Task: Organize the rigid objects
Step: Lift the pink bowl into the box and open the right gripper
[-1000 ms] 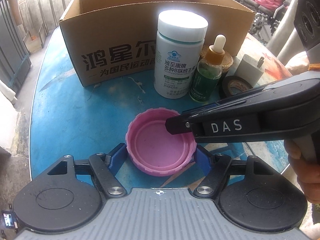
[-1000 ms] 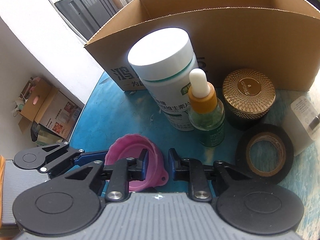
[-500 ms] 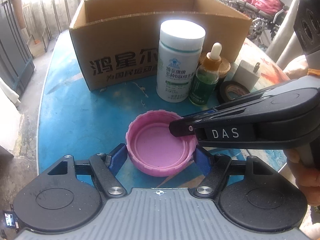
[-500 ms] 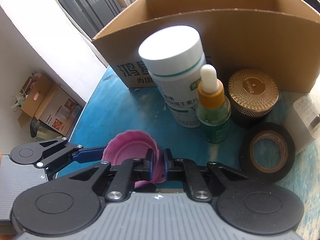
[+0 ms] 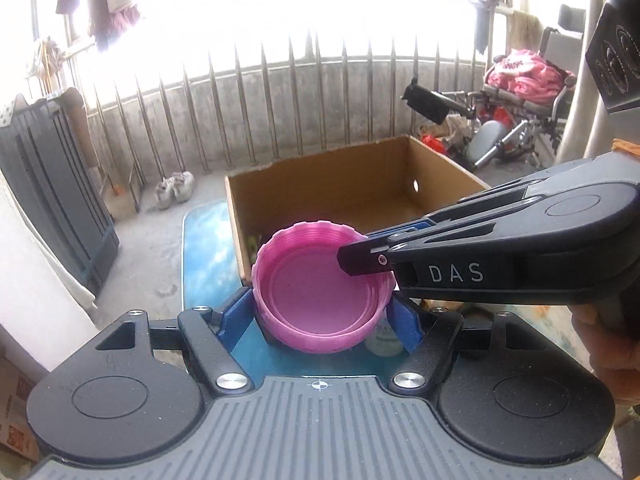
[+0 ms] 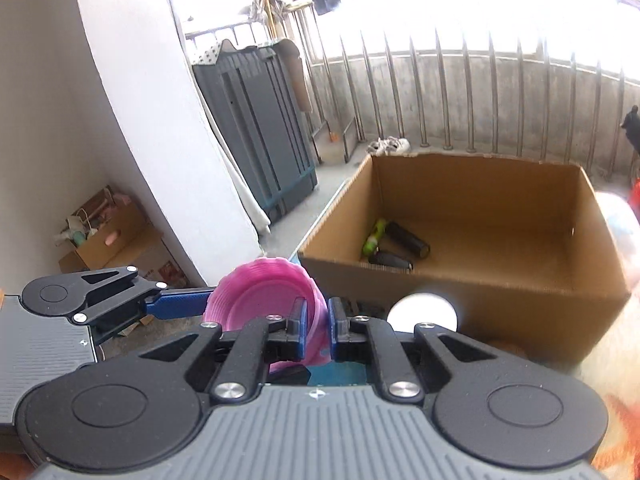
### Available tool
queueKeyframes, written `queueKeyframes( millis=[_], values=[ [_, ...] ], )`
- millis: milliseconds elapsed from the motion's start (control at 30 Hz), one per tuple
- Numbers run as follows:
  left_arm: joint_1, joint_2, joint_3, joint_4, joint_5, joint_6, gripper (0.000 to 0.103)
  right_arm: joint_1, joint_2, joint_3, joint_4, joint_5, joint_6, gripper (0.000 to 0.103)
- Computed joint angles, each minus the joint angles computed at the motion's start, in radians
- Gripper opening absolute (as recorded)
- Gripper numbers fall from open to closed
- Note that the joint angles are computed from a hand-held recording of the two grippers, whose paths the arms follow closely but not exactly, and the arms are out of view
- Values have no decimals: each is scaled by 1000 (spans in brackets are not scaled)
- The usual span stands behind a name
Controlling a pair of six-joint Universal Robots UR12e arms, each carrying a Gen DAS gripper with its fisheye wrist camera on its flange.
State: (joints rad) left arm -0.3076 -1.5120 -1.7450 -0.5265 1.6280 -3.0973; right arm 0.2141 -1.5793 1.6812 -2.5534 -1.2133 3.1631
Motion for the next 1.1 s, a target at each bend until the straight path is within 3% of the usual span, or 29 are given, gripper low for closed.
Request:
queueKeyframes(
  millis=[133, 367, 667, 900, 1100],
  values=[
    [11, -57, 89, -39, -18, 12, 73, -16, 55, -102, 58, 17, -14, 12],
    [49, -181, 271, -285, -116, -18, 73, -61, 193, -288, 306, 92, 32, 13],
    [49, -292, 401, -546, -89, 9, 73, -111, 353, -446, 642, 233, 57, 12],
    [67, -332, 461, -683, -128, 19, 73, -112, 403, -483, 789, 246, 16, 12],
    [67, -342, 476, -706, -126, 38, 74, -104, 446, -540, 893, 215, -16, 12]
  ],
)
